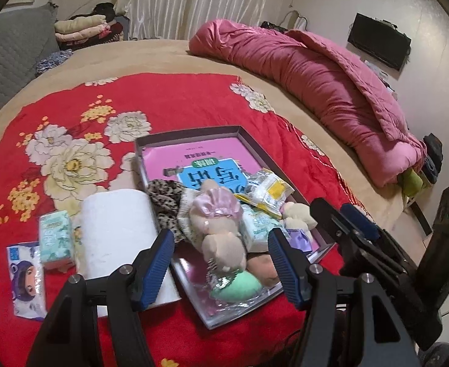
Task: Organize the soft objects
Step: 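Withdraw both grippers and move them toward the cartoon wipes pack and green tissue pack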
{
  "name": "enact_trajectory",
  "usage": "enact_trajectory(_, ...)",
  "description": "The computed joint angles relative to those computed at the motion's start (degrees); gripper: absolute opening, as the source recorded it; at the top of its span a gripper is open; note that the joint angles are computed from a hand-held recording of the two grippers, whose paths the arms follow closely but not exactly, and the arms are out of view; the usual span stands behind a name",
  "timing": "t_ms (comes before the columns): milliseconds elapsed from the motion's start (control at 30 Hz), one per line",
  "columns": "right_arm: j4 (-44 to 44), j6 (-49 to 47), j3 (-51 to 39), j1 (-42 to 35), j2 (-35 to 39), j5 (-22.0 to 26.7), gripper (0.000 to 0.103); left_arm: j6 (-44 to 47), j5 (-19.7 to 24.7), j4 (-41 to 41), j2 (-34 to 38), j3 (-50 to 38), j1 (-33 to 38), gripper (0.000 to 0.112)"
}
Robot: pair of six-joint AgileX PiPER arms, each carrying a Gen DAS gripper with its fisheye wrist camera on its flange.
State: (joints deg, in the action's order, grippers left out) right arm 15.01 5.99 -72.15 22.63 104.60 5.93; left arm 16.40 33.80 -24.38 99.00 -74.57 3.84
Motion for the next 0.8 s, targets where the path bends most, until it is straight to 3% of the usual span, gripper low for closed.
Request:
enact_trajectory(100,-5.71,4.65,-0.36,1.76,-1.29,0.52,0.078,2.17,0.59,-2.41,-2.62,2.24,2.52,0.063)
enact_trajectory(233,-3.25,1.69,-1.42,4.62,-2.59,2.22,0.078,5.06,0.75,-4.87,-6.45,6.33,6.67,0.063)
enact_trajectory(467,-11.84,8.39,-4.3,10.68,-3.78,4.9,0.078,10.06,1.12,-7.33,-13.05,12.7,16.35,0.063)
enact_trajectory(800,-17.3,12.0,-11.86,19.04,-1.8,11.59,0.078,16.97,5.04,-11.74,-16.15,16.01,30.38,0.063)
